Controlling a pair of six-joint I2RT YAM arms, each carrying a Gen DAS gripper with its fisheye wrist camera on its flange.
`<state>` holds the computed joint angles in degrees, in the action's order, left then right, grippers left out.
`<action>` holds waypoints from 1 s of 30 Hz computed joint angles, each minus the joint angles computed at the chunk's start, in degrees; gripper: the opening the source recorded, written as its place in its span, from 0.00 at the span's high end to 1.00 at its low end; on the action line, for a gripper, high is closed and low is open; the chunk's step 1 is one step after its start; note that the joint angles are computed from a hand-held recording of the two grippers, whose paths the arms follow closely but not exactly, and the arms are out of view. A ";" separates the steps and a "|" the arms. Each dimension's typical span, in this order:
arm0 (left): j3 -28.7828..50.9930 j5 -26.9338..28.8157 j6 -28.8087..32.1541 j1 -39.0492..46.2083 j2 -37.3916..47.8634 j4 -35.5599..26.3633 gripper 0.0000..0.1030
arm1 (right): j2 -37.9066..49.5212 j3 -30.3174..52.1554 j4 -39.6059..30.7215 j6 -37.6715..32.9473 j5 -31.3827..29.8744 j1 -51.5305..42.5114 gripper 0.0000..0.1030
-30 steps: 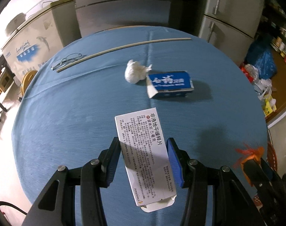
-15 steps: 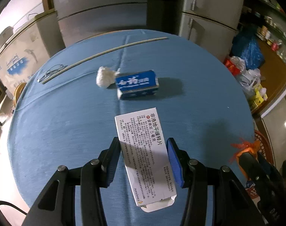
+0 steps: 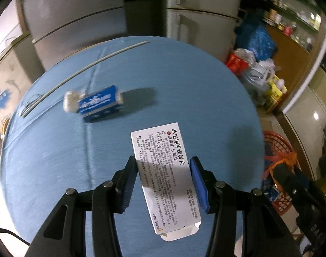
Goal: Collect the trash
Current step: 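Carry the orange bundle with the right tool while the left tool carries the white box to the basket, then lower the orange bundle into the red basket and open the right tool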
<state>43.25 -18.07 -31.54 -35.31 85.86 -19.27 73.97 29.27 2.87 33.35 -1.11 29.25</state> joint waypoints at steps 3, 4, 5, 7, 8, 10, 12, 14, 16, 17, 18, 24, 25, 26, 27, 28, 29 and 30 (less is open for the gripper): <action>2.34 -0.23 -0.25 -3.08 2.28 -0.15 0.50 | -3.53 -2.10 -1.80 -0.64 -0.27 -3.01 0.33; 3.37 -0.35 -0.21 -4.28 3.29 -0.20 0.50 | -4.31 -2.46 -2.35 -0.93 -0.44 -4.05 0.33; 4.06 -0.32 -0.10 -4.88 3.94 -0.23 0.50 | -5.30 -3.03 -2.87 -1.27 -0.65 -5.15 0.33; 5.92 -0.46 0.10 -6.64 5.60 -0.40 0.50 | -6.92 -3.91 -3.87 -1.86 -1.05 -7.20 0.33; 6.65 -0.49 0.27 -7.25 6.22 -0.44 0.50 | -7.47 -4.13 -4.31 -2.14 -1.26 -8.08 0.33; 8.47 -0.58 0.61 -8.70 7.61 -0.70 0.50 | -8.40 -4.48 -5.14 -2.80 -1.50 -9.78 0.33; 9.78 -0.45 0.98 -9.73 8.66 -0.76 0.50 | -9.99 -5.20 -6.23 -3.93 -2.49 -12.70 0.33; 11.44 -0.64 1.31 -10.96 10.12 -0.90 0.50 | -10.62 -5.43 -6.78 -4.69 -2.98 -14.71 0.33; 12.75 -0.45 1.53 -11.93 11.22 -1.17 0.50 | -11.31 -5.95 -7.10 -5.43 -3.62 -16.74 0.33; 13.48 -0.43 1.82 -12.40 11.92 -1.25 0.50 | -11.65 -6.20 -7.38 -6.08 -4.04 -18.17 0.33; 14.04 -0.47 2.15 -12.79 12.46 -1.32 0.50 | -11.85 -6.44 -7.51 -6.70 -4.53 -19.37 0.33; 17.00 0.20 3.30 -14.33 15.72 -1.50 0.50 | -9.83 -6.68 -6.43 -9.75 -6.69 -24.89 0.33; 17.47 0.34 3.54 -14.52 16.27 -1.48 0.50 | -9.42 -6.59 -6.34 -9.97 -6.81 -25.25 0.33; 17.70 0.35 3.46 -14.86 16.46 -1.64 0.50 | -8.57 -6.52 -6.05 -10.46 -7.28 -26.18 0.33; 18.03 0.55 3.62 -15.04 16.89 -1.59 0.50 | -7.93 -6.49 -5.74 -10.77 -7.60 -26.83 0.33; 18.52 0.57 3.68 -15.24 17.37 -1.65 0.50 | -7.21 -6.40 -5.38 -11.02 -7.71 -27.26 0.33; 18.85 0.58 3.81 -15.37 17.78 -1.59 0.50 | -6.18 -6.19 -4.96 -11.55 -7.95 -27.92 0.33; 19.30 0.63 4.01 -15.54 18.30 -1.57 0.50 | -5.18 -6.14 -4.46 -11.98 -8.18 -28.57 0.33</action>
